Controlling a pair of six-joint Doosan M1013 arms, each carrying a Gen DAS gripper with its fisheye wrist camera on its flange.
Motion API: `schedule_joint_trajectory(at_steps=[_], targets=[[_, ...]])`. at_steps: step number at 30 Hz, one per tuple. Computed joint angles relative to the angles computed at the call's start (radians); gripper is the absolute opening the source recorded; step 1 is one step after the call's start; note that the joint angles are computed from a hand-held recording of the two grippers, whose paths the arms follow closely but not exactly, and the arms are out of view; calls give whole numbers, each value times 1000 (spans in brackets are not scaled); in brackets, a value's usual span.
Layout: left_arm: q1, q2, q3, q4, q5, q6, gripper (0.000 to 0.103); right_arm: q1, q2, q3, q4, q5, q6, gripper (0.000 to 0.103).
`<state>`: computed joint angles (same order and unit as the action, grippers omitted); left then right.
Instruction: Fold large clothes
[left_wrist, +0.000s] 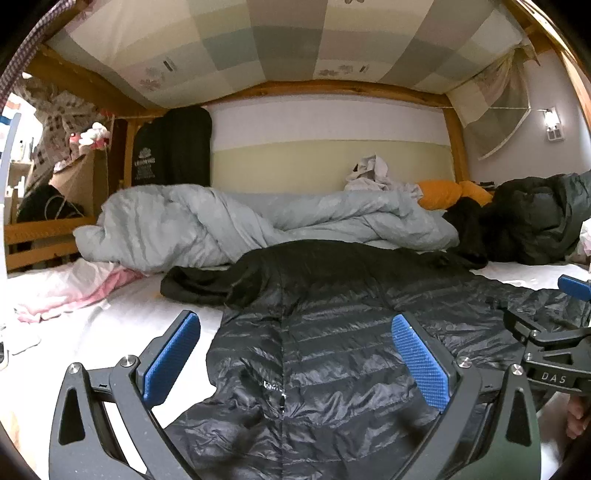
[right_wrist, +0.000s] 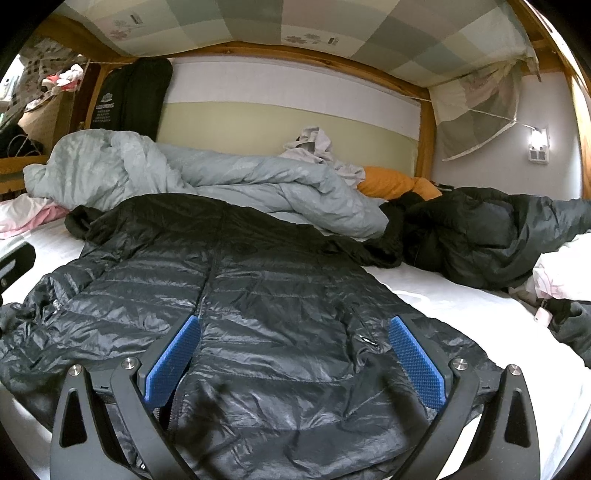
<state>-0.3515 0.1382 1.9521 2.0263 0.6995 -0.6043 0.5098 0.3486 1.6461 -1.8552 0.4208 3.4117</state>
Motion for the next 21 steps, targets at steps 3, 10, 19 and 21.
schedule_joint_trajectory(at_steps=[3,10,19,21], targets=[[-4,6,-9,-29,0,37,103,3,0,0,-14,3,7,103],[-3,1,-3,-17,0,7,103,1,4,-7,4,-19,-12,103],[9,-5,-2,-7,-46,-4,103,1,2,-3,-24,-25,8,103],[5,-4,-3,-14,-34,1,103,3,4,-5,-11,-19,-6,103]])
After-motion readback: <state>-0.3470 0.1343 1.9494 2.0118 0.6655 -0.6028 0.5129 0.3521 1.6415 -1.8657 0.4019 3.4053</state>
